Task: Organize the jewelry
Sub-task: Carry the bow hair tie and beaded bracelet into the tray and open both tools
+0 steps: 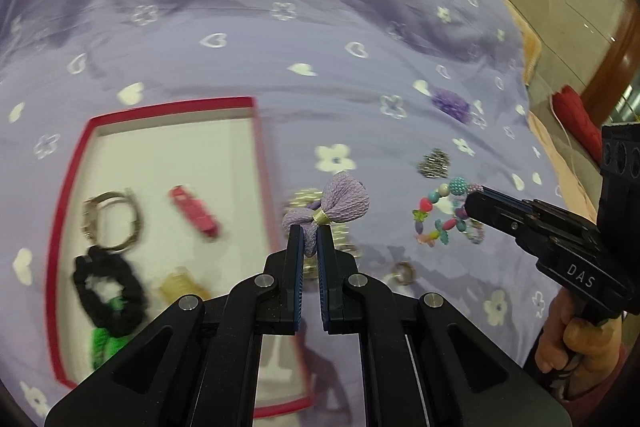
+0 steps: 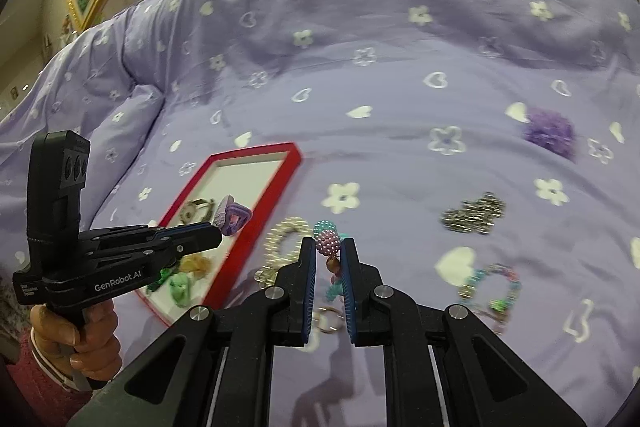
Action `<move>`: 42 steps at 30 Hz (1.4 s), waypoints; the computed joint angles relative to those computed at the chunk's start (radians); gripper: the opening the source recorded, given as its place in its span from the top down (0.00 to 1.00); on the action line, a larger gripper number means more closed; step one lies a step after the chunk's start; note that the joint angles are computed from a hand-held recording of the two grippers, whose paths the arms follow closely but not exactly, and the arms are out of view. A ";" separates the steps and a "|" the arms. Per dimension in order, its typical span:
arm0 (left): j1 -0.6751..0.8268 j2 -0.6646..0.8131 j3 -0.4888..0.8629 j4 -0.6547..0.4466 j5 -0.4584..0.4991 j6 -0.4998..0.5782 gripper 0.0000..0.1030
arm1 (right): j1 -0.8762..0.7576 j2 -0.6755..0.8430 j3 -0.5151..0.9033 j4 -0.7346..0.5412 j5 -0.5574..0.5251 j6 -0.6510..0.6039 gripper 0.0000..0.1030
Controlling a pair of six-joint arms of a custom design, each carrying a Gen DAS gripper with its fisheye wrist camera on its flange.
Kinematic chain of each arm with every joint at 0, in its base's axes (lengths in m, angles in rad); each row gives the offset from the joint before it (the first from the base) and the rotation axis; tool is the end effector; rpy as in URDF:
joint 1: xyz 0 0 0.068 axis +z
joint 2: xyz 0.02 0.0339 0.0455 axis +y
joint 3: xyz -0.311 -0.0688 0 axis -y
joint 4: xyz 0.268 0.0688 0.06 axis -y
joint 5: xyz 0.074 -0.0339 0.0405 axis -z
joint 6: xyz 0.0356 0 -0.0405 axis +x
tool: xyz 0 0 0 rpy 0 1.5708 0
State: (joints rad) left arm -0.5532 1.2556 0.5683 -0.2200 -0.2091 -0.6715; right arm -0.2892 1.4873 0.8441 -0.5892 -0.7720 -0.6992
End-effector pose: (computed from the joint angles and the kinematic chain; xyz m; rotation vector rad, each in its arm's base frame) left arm 0.2045 -0.1176 0.1998 -0.2351 2.4597 -0.2769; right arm 0.2731 -0.0553 0.2168 -0.6539 2.3236 0.6664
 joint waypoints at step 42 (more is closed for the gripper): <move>0.554 -0.034 -0.225 0.066 0.109 0.269 0.94 | 0.615 0.152 -0.087 0.400 0.205 0.405 0.88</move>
